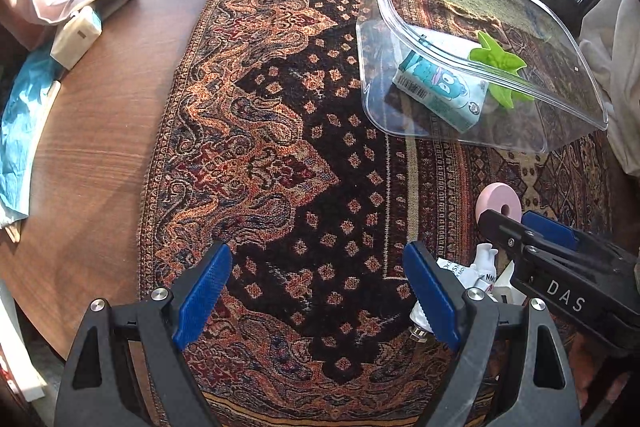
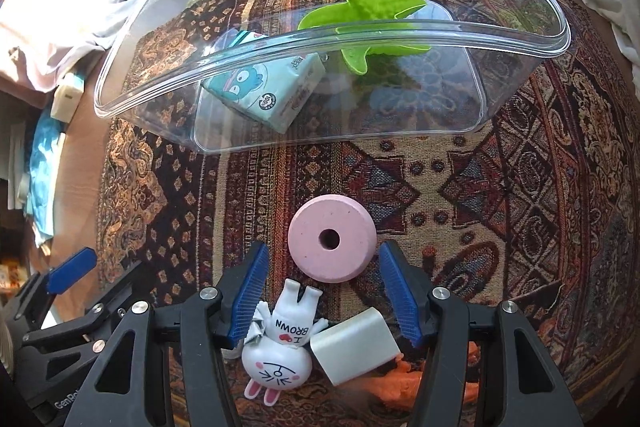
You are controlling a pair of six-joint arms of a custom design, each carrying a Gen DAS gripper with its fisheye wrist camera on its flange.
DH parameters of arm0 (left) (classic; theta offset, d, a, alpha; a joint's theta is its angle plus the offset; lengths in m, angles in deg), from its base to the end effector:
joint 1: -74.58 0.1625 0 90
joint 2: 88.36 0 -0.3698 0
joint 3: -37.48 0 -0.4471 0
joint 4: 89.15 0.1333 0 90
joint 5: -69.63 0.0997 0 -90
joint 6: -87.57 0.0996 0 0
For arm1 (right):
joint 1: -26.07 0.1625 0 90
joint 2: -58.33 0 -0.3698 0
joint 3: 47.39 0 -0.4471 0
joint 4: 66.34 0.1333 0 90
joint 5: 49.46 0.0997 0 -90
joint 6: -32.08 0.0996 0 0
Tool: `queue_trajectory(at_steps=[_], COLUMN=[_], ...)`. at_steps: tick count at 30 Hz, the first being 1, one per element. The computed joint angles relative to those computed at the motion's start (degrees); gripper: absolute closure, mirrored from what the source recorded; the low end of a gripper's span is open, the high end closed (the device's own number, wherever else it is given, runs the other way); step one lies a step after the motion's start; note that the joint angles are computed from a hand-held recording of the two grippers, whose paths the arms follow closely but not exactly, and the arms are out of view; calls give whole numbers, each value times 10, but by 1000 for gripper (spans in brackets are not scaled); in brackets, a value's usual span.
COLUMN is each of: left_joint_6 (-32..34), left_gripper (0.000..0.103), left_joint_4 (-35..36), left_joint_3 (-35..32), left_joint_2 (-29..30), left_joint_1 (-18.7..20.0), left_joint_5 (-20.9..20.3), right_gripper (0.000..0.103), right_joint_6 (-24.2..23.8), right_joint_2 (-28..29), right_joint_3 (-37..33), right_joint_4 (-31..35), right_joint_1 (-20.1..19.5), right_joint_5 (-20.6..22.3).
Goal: Organize objects
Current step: 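Grasp the pink ring with the right gripper and lift it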
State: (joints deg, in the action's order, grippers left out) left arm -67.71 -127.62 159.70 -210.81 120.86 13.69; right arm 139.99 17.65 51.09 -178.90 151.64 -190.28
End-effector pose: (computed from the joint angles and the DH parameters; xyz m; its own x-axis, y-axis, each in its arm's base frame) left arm -0.0338 -0.3089 0.3470 0.0888 -0.9960 -0.0083 -0.5166 -0.0389 -0.8554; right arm 0.3736 -0.4260 -0.0837 -0.3741 0.8570 0.3543 0.3875 0.4916 -0.7799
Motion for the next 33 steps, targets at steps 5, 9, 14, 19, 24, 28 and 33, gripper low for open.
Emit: queue_trajectory(at_steps=[5,9,14,19,24,28,33], left_joint_6=[20,33,42,54,62,63,76], left_gripper=[15,15,15,15,15,15,15], left_joint_4=[-11,-19,-23,-27,-27,-22,-28], left_joint_3=[7,12,17,18,15,11,7], left_joint_2=[-10,-17,-24,-25,-19,-14,-4], left_joint_1=[5,10,11,12,7,-1,-9], left_joint_5=[6,9,9,9,12,13,21], right_gripper=[45,45,49,53,53,53,53], right_joint_6=[8,7,22,25,26,56,99], right_joint_2=[4,7,15,15,9,3,-7], right_joint_3=[-8,-13,-30,-33,-26,-31,-40], right_joint_4=[23,35,72,84,77,108,155], right_joint_1=[-8,-12,-14,-12,-5,10,32], right_joint_5=[4,4,2,-1,-4,-10,-11])
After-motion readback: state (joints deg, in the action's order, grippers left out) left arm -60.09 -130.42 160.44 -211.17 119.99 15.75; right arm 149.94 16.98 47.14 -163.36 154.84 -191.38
